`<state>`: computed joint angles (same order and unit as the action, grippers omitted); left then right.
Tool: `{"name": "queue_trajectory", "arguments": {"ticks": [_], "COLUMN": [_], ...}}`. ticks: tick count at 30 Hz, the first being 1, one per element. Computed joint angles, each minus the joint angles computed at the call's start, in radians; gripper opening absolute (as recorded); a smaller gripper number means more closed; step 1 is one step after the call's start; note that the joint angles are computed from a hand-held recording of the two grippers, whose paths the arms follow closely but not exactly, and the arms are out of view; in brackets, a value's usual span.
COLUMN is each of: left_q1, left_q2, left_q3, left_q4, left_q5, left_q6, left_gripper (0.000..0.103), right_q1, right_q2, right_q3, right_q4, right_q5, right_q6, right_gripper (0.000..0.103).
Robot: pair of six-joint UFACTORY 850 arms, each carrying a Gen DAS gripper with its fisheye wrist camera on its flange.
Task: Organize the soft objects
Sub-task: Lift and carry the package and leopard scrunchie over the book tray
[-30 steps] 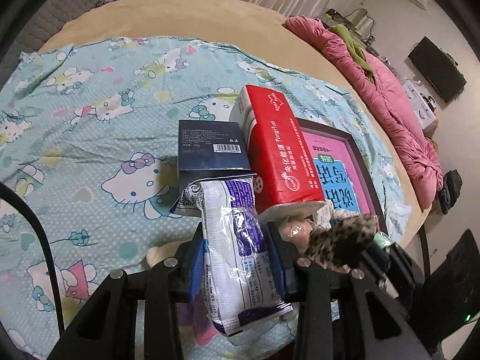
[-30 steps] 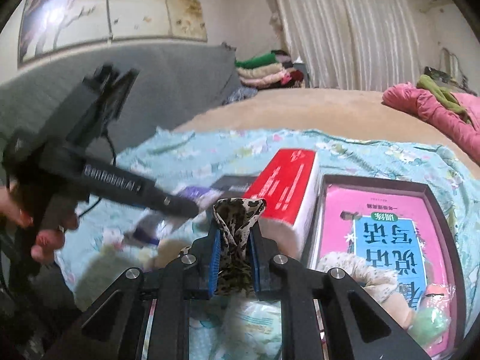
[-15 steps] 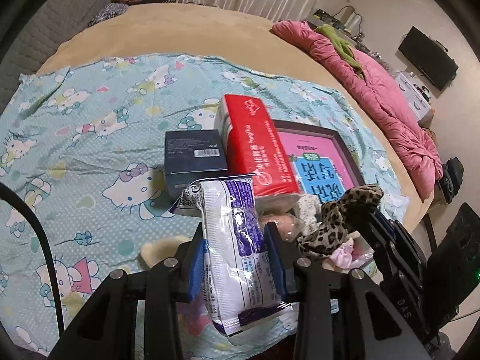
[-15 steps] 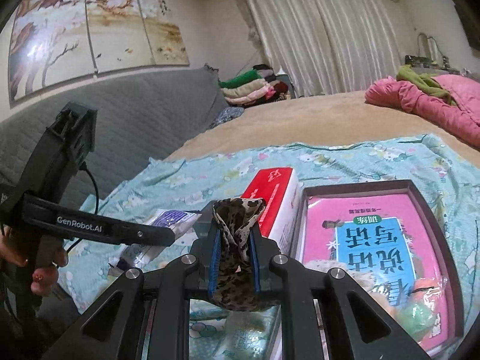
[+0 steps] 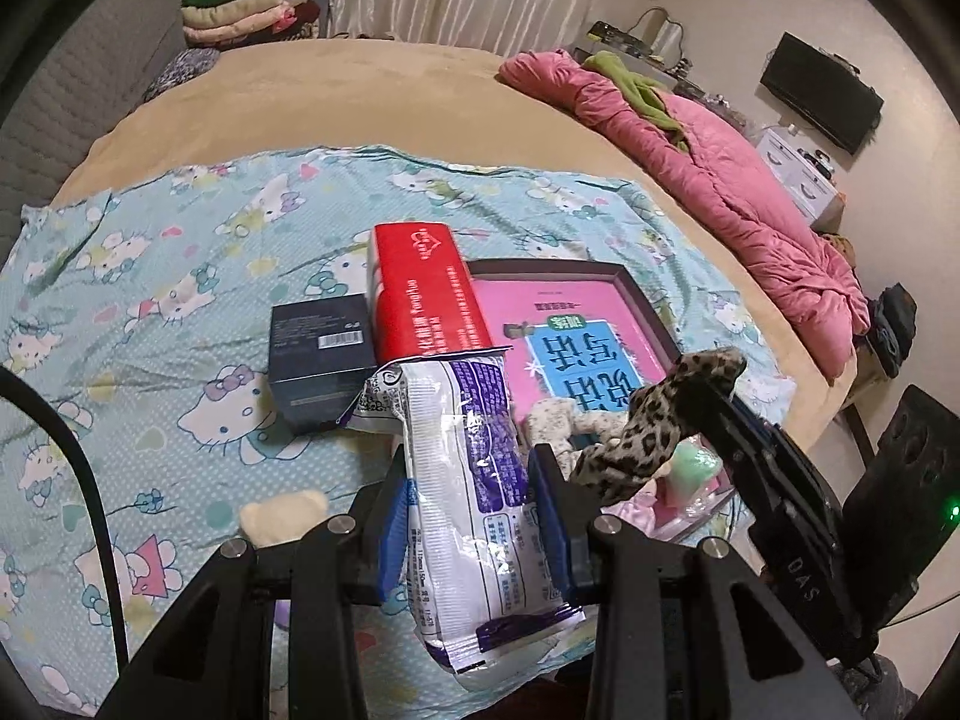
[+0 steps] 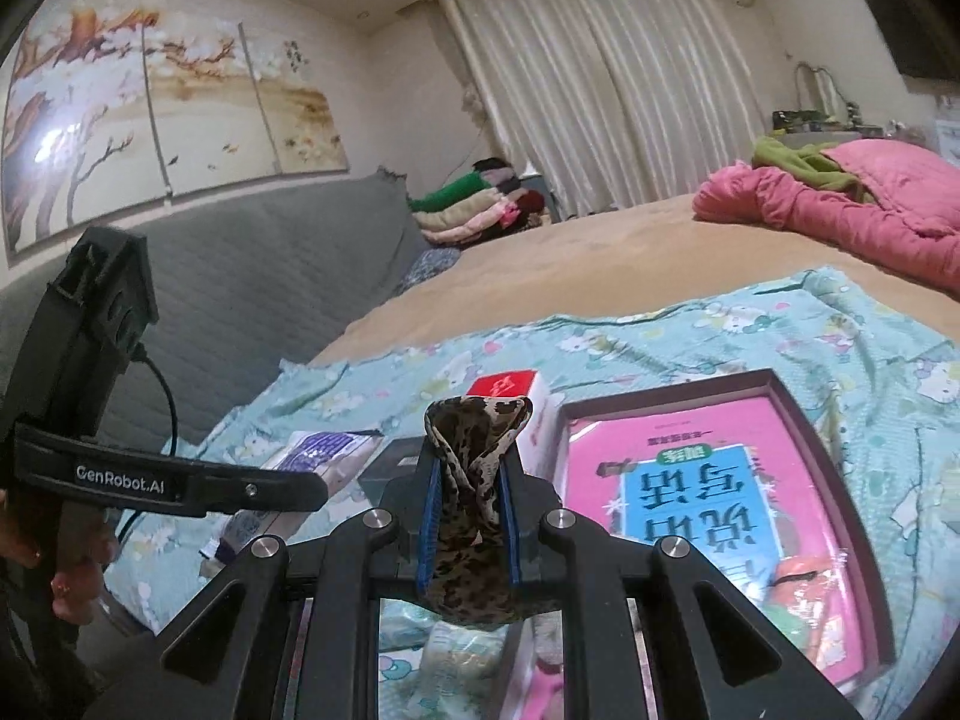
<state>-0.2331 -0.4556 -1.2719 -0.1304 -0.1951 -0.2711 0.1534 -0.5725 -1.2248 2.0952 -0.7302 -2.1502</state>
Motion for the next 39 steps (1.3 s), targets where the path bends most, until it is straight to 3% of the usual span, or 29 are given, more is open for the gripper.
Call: {"name": "queue_trajectory", "arguments": {"ticks": [17,39], "left_q1": [-0.074,-0.123], "left_q2": [-0.040,-0.167], "left_q3": [-0.078,-0.201], "left_q4": [0.037,0.106], "left_q5": [-0.008,-0.065], "left_q6": [0.006,-0.017], "left_gripper": [0.038,0.038], "right_q1": [-0.108,-0.147], "right_q2": [0.039,0.063], "right_q3": [0.046,0.082], "right_q4": [0.182,0.367], "right_q5": [0.048,0.081], "right_q6": [0.000,-0.086], "right_gripper": [0.017,0.017]}}
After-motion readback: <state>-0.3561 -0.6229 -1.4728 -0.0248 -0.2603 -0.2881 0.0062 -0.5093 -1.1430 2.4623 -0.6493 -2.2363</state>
